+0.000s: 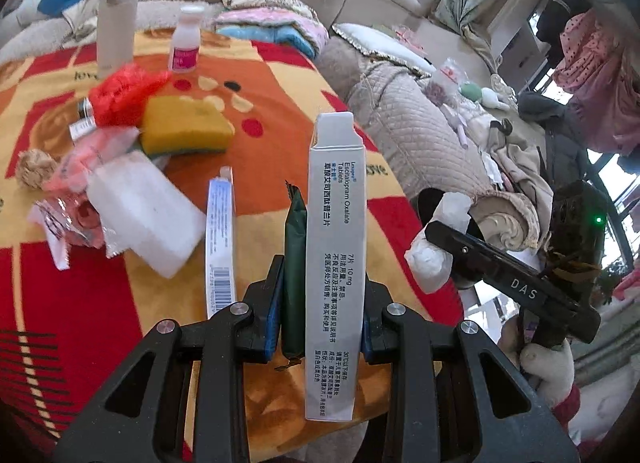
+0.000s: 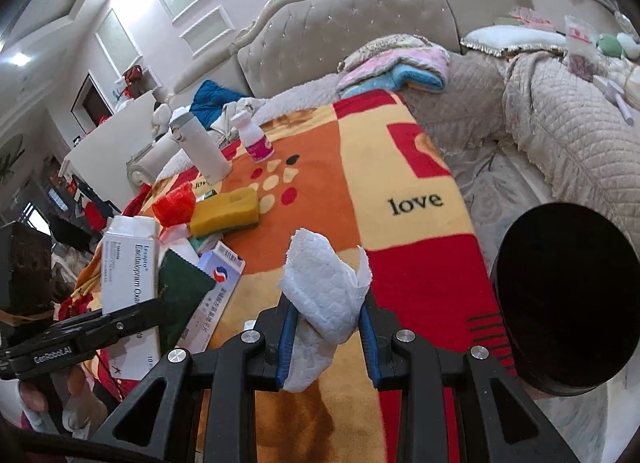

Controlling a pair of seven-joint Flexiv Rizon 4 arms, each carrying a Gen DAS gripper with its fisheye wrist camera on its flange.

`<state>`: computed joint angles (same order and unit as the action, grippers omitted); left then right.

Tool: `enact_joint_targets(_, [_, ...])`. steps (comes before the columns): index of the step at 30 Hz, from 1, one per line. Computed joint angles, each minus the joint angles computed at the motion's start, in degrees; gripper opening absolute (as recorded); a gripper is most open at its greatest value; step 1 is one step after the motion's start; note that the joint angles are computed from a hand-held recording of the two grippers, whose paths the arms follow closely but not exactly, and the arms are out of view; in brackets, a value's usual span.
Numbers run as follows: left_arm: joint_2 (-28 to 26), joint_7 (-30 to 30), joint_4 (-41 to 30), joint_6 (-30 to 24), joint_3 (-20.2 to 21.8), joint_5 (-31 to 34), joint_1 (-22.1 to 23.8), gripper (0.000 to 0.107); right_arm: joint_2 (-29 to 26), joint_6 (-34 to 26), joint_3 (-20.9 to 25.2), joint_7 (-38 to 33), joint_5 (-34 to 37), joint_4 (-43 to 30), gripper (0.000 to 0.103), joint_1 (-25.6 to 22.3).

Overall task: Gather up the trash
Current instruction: 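Carry both held items to the black bin and open both tools over it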

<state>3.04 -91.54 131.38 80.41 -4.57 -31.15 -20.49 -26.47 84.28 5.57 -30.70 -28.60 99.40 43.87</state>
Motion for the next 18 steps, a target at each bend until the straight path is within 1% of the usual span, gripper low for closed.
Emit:
enact_joint_targets(2, [-0.4, 7.0, 1.3, 1.2, 0.3, -9.7, -2.4, 0.028, -0.7, -0.5, 1.8, -1.5, 1.0, -0.8, 0.028, -1.1])
enact_joint_targets(4, [-0.5, 11.7, 1.9, 0.5, 0.2, -16.4, -3.6, 0.028, -1.2, -0.8, 2.6, -2.7, 1.7, -1.2, 0.028, -1.5])
enact_joint_targets(5, [-0.5, 12.4, 2.0, -0.3, 0.2, -17.3, -3.5, 0.028, -1.4, -1.1, 3.2, -3.4, 2.3, -1.6, 0.028, -1.8])
enact_joint_targets(8, [0.0, 7.1, 2.4, -1.7, 0.2, -10.5, -1.4, 0.029, -2.0, -1.7, 4.6, -5.3, 3.8, -2.2, 0.028, -2.4])
enact_joint_targets(10, [0.4, 6.0, 2.6, -2.1, 0.3, -9.3, -1.0, 0.03, -2.3, -1.8, 5.2, -6.2, 4.9, -2.5, 0.028, -2.7])
enact_joint_targets(11, [0.4, 6.4, 2.6, -2.0, 0.4, -9.8, -1.1, 0.032, -2.4, -1.8, 5.3, -6.5, 5.3, -2.4, 0.028, -2.7])
enact_joint_targets(12, [0.6, 7.0, 2.8, -1.6, 0.4, -11.0, -1.4, 0.038, -2.5, -1.9, 5.7, -7.0, 5.9, -2.5, 0.028, -2.9])
enact_joint_targets(13, [1.2, 8.2, 3.4, -1.0, 0.6, -13.0, -2.1, 0.047, -2.6, -2.1, 6.0, -7.4, 6.4, -2.7, 0.028, -3.0])
enact_joint_targets(14, [1.3, 9.1, 3.6, -0.2, 0.6, -14.7, -2.6, 0.051, -2.7, -2.3, 6.3, -7.8, 6.9, -2.8, 0.028, -3.1])
enact_joint_targets(15, [1.5, 10.1, 3.9, 0.9, 0.7, -16.7, -3.2, 0.054, -2.7, -2.4, 6.3, -8.1, 7.2, -2.9, 0.028, -3.1])
enact_joint_targets(17, [1.5, 12.3, 3.9, 2.1, 0.9, -20.5, -4.2, 0.054, -2.8, -2.6, 6.5, -8.6, 7.9, -3.0, 0.028, -3.2])
enact_joint_targets(18, [1.7, 11.2, 3.9, 1.5, 1.0, -18.6, -3.5, 0.054, -2.8, -2.6, 6.4, -8.8, 8.1, -3.0, 0.028, -3.1])
